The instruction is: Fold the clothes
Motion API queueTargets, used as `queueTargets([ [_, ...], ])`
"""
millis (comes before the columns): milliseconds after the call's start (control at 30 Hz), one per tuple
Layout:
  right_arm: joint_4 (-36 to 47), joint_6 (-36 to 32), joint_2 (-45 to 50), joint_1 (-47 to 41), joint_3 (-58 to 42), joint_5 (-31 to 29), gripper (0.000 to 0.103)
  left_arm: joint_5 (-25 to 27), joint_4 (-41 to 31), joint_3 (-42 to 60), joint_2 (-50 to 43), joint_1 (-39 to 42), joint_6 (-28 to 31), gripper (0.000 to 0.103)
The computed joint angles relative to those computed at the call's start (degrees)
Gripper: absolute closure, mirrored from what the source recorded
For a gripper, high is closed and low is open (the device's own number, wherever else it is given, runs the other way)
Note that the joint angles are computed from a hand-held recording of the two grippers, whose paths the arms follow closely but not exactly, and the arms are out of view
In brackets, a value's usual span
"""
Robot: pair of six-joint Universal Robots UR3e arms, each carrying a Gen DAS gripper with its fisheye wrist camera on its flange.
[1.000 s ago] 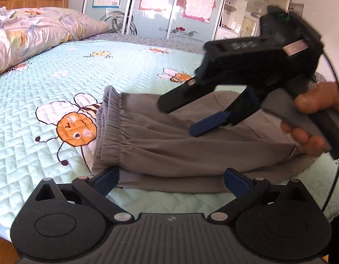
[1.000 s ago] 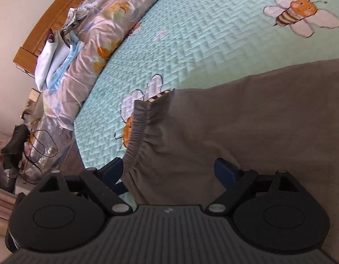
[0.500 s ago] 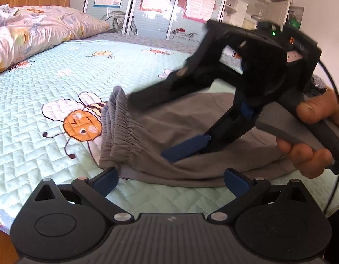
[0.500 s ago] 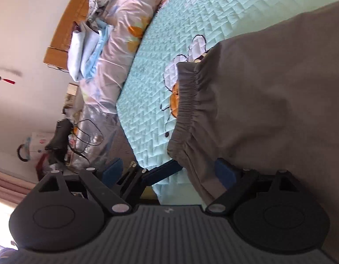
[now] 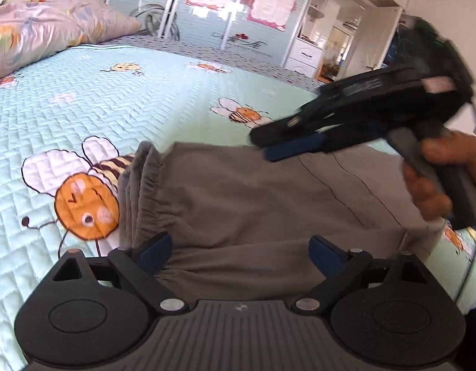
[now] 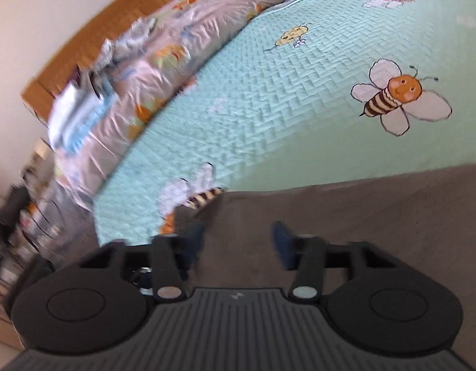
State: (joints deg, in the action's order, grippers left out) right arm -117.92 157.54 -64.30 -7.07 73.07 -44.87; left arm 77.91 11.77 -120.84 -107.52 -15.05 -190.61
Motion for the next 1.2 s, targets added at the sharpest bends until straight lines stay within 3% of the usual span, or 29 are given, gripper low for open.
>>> queueTargets([
  [67, -0.1, -1.5, 2.6, 2.0, -2.2, -1.0, 0.077, 1.2, -1.0, 0.0, 0.6, -0.6, 0.1, 0.009],
  [367, 1.5, 5.6, 20.1, 9.7, -24.2, -5.0, 0.082, 2.1, -0.3, 0.1, 0.2, -0.9, 0.9, 0.009],
  [533, -1.3, 4.6, 10.5, 6.0, -11.2, 2.5, 0.077, 0.0, 4.5, -2.6, 0.3, 0.2, -1.4, 0.009],
  [600, -0.1, 2.9, 8.0, 5.8, -8.1, 2.9, 0.076, -0.5, 5.5, -3.3, 0.4, 0.4, -1.9, 0.009],
  [733, 0.7, 2.7, 11.3, 9.0, -12.2, -0.9, 0.076, 1.5, 2.6, -2.1, 0.8, -1.4, -0.2, 0.008],
  [900, 4.4, 1.9, 16.5, 11.9, -20.7, -4.0, 0.083, 1.1, 0.4, -1.8, 1.8, -1.6, 0.5, 0.008],
  [1100, 2.9, -4.0, -3.8, 0.2, 4.4, 5.5, 0.081, -3.9, 1.9, -5.3, 6.9, 1.5, -3.6, 0.005],
  [1200, 4.1, -9.5, -16.1, -7.4, 18.6, 5.8, 0.08, -6.4, 4.8, -7.2, 11.0, 3.8, -7.9, 0.001],
])
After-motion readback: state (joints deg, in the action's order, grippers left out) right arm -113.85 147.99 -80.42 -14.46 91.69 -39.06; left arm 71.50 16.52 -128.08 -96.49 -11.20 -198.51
